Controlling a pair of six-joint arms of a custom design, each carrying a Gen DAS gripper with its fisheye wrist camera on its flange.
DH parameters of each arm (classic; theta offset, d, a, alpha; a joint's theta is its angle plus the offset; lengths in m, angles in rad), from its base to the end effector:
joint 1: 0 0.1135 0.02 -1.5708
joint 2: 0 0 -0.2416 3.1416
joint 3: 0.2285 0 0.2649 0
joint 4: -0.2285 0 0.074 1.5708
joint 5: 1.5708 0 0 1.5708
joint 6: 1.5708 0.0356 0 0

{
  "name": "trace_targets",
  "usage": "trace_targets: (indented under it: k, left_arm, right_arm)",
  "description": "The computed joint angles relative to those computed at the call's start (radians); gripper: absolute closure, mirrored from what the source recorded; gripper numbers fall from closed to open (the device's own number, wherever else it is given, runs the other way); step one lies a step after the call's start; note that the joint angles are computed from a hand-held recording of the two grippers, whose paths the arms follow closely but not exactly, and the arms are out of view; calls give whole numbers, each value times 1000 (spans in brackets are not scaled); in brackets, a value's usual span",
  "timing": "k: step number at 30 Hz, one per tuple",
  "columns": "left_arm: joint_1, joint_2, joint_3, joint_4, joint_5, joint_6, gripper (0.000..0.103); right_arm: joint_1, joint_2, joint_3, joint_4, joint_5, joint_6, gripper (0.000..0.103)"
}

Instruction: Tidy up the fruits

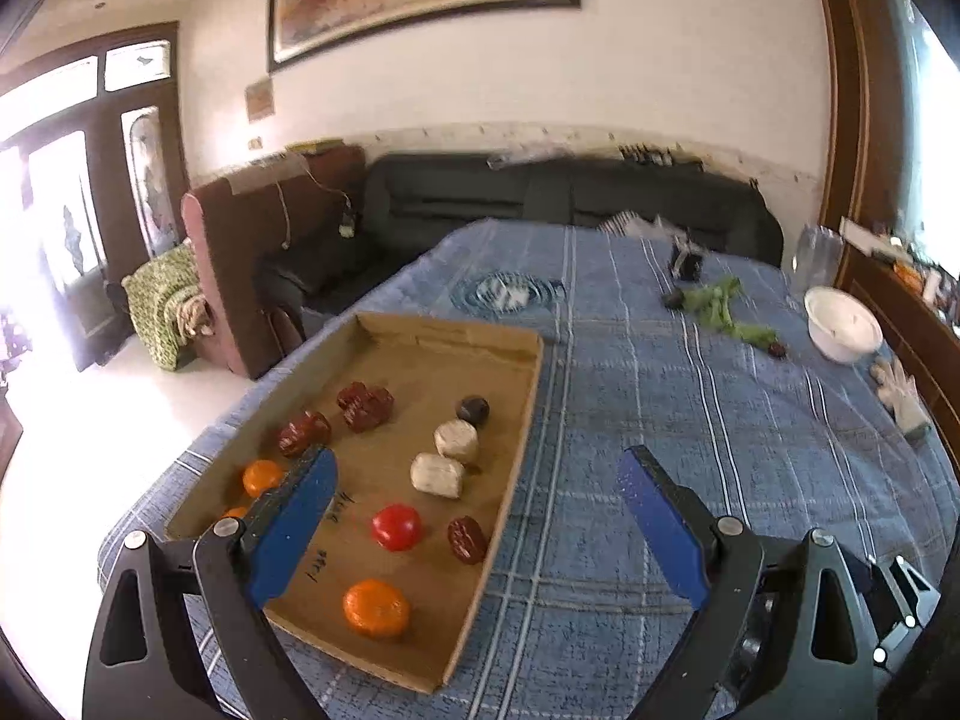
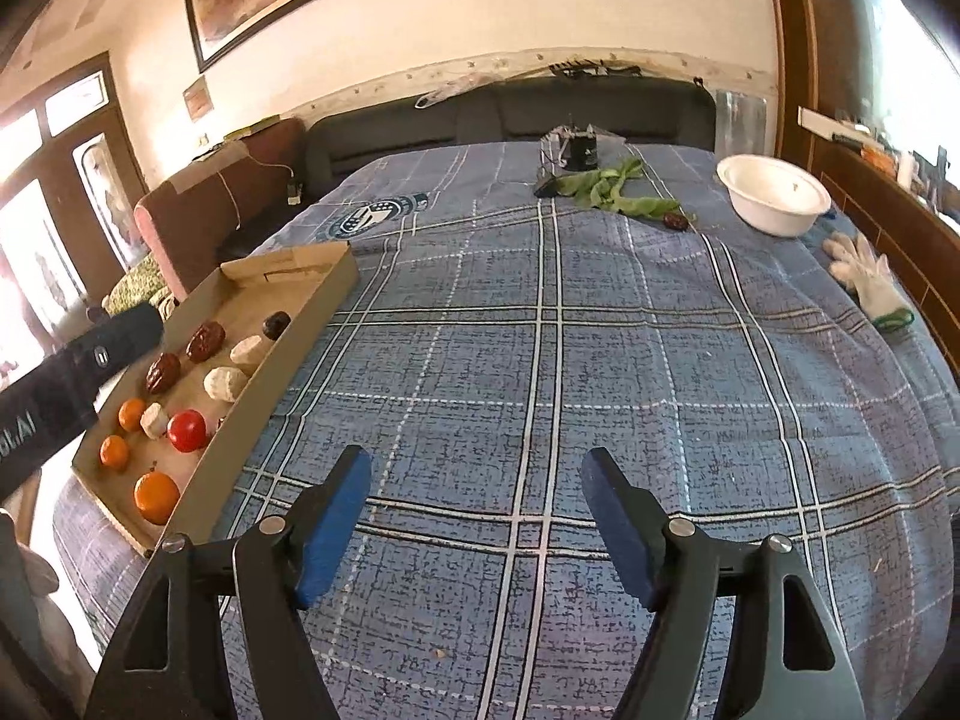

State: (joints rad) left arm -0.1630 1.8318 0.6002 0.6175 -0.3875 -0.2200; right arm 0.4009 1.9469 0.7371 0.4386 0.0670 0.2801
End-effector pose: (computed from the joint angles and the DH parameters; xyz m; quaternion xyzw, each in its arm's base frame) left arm 0.3102 -0.0374 0.0619 -0.1134 0.8683 0.0818 0.4760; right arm 0.3089 0.1284 0.0417 -0.0426 0.9197 0.1008 0.3770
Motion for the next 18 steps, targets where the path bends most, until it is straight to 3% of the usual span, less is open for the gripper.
trace_targets:
  k: [6,10,15,18]
  left_arm:
    - [-3,-36,-82,133,-110,-26,0]
    - [17,-34,-77,104,-115,-31,0]
    - [109,-27,-62,50,98,-43,0]
    - [139,-2,-34,14,149,-42,0]
  right_arm:
    - [36,-11,-2,13,36,-20,24]
    - [71,-7,14,4,72,-38,23]
    - [105,22,58,-31,86,-52,22]
    - [124,38,80,-45,101,-61,22]
